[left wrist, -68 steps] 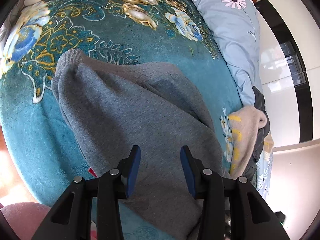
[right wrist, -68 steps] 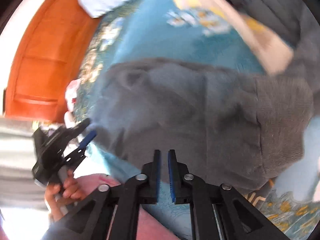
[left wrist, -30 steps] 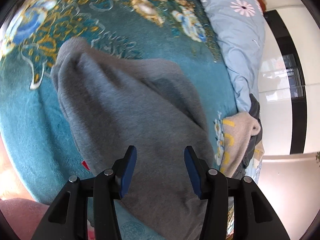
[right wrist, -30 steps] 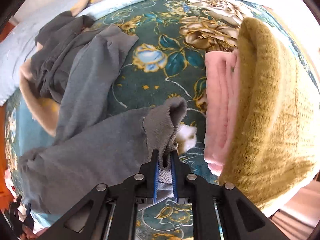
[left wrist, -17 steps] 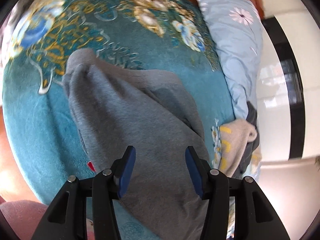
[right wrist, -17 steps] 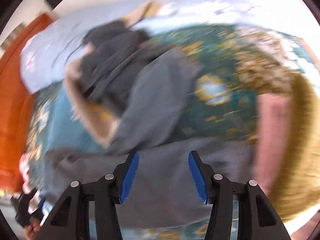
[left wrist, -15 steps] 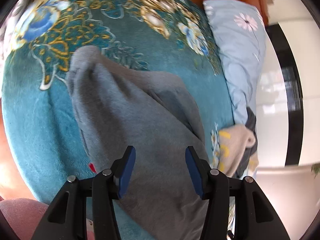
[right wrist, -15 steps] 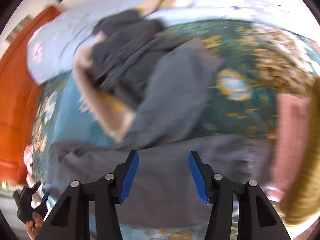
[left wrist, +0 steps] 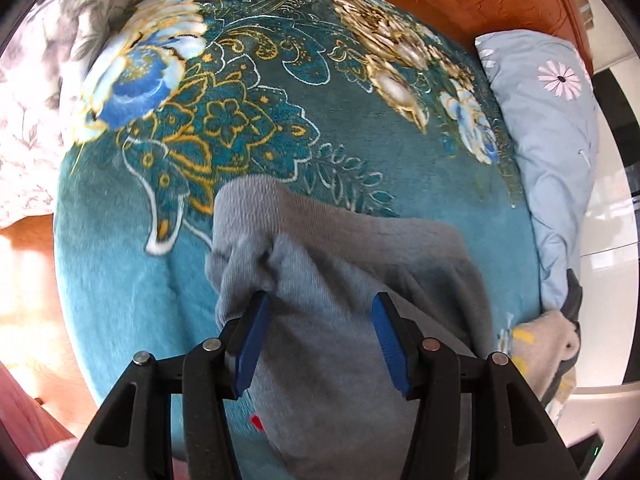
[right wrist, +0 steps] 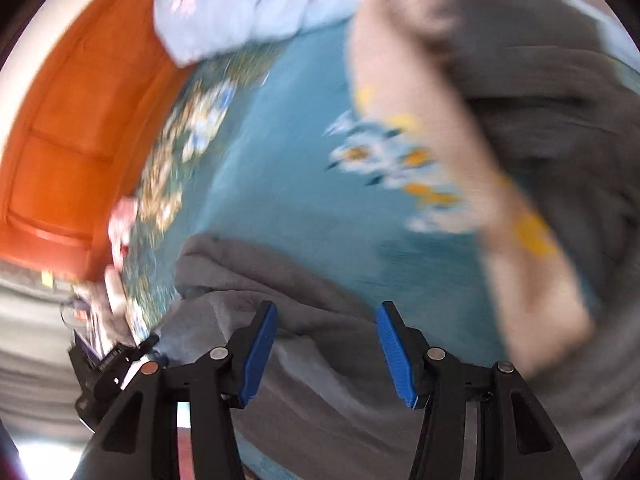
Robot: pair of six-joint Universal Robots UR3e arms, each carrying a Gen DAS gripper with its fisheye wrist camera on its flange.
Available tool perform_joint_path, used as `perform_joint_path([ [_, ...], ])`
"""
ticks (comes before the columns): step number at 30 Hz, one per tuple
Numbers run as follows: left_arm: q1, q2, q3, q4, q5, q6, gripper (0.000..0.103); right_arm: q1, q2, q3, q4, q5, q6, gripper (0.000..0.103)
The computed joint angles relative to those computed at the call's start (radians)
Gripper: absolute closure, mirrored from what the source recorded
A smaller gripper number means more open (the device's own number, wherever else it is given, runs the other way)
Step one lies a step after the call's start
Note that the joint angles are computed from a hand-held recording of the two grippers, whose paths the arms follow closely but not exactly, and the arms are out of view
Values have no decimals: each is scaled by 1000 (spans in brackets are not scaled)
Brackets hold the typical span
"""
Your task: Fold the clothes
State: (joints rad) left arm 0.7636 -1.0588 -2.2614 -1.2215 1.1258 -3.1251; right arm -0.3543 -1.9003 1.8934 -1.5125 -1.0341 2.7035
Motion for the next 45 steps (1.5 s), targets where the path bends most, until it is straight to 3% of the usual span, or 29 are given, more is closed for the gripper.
perform_joint_path([
  [5, 59, 72, -45, 3, -25, 17, 49, 262, 270, -51, -310, -57, 209, 47],
  [9, 89, 155, -75, 18, -41, 51, 49, 403, 458, -167, -420, -109, 275, 47],
  [14, 37, 62, -69, 114, 12, 30, 48, 497, 589, -273, -449, -115, 301, 47],
  [19, 81, 62, -94, 123, -15, 22, 48, 555, 627, -312, -443, -128, 299, 48],
  [21, 74, 69, -99, 130, -16, 30, 48, 570, 621, -317, -429, -136, 290, 58],
  [23, 79, 77, -102, 120, -31, 42, 43, 584, 619, -329, -408, -146, 282, 83],
  [26, 98, 49, -91, 82, -63, 61, 41, 612, 615, -365, -381, -169, 270, 97],
  [29, 116, 54, -91, 47, -81, 76, 41, 654, 613, -486, -369, -209, 260, 98],
  [36, 143, 29, -91, -7, -113, 98, 41, 724, 709, -773, -502, -327, 319, 98],
  [45, 172, -14, -96, -29, -137, 100, 41, 723, 792, -798, -527, -336, 394, 98],
])
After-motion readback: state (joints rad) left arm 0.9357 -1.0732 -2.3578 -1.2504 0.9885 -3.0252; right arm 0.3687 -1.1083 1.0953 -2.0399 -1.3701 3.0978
